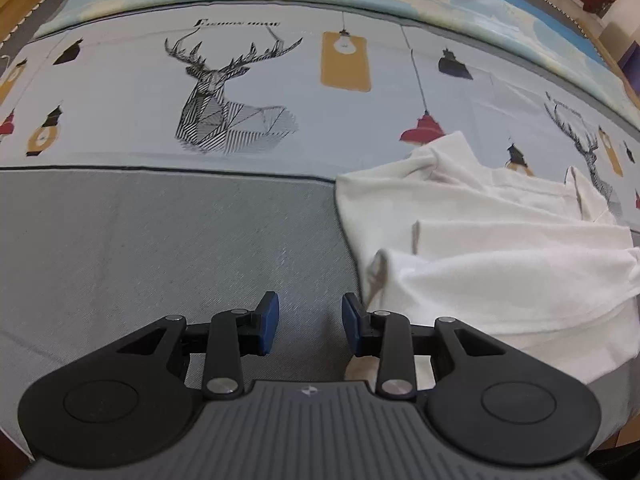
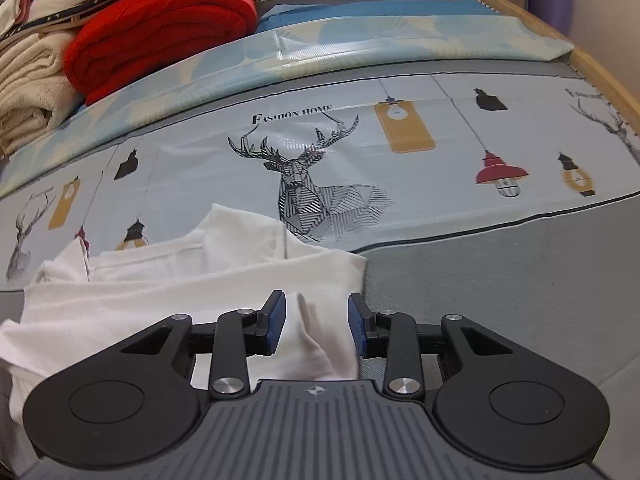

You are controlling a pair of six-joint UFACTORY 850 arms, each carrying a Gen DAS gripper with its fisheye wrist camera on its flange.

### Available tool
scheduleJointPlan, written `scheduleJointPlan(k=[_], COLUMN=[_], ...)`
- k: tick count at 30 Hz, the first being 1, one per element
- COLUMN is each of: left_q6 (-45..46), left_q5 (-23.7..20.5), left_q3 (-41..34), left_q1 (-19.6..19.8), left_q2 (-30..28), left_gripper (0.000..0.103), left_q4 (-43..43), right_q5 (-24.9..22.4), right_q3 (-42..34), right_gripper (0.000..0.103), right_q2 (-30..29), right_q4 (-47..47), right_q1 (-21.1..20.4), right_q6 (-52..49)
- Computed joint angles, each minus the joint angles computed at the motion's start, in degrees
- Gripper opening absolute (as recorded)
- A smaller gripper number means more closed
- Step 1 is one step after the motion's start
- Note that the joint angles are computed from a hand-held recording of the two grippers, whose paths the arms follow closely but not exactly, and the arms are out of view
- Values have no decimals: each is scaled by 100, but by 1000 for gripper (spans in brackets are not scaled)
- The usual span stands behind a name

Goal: Fold small clothes
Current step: 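Open both grippers and release the folded hem onto the shirt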

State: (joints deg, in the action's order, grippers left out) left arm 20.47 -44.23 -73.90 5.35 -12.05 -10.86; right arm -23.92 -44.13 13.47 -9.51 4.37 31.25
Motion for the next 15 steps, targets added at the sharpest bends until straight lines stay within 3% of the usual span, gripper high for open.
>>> scheduleJointPlan(k=[5,10,15], left_q6=[41,620,853], left_q5=[-174,-295,-231], left_q3=[109,315,467], left_q1=[-34,-196,-356], left_q2=[52,143,199], left_gripper=[39,47,48], left_q4=[254,371,586], right_q5=[-144,-326,-611], right_q3=[125,203,197], right_gripper=[37,37,37], right_q2=[217,316,204], right_q4=[-126,-117,354], right_q1=[-28,-22,54], right_q6=[-15,-185,-1170])
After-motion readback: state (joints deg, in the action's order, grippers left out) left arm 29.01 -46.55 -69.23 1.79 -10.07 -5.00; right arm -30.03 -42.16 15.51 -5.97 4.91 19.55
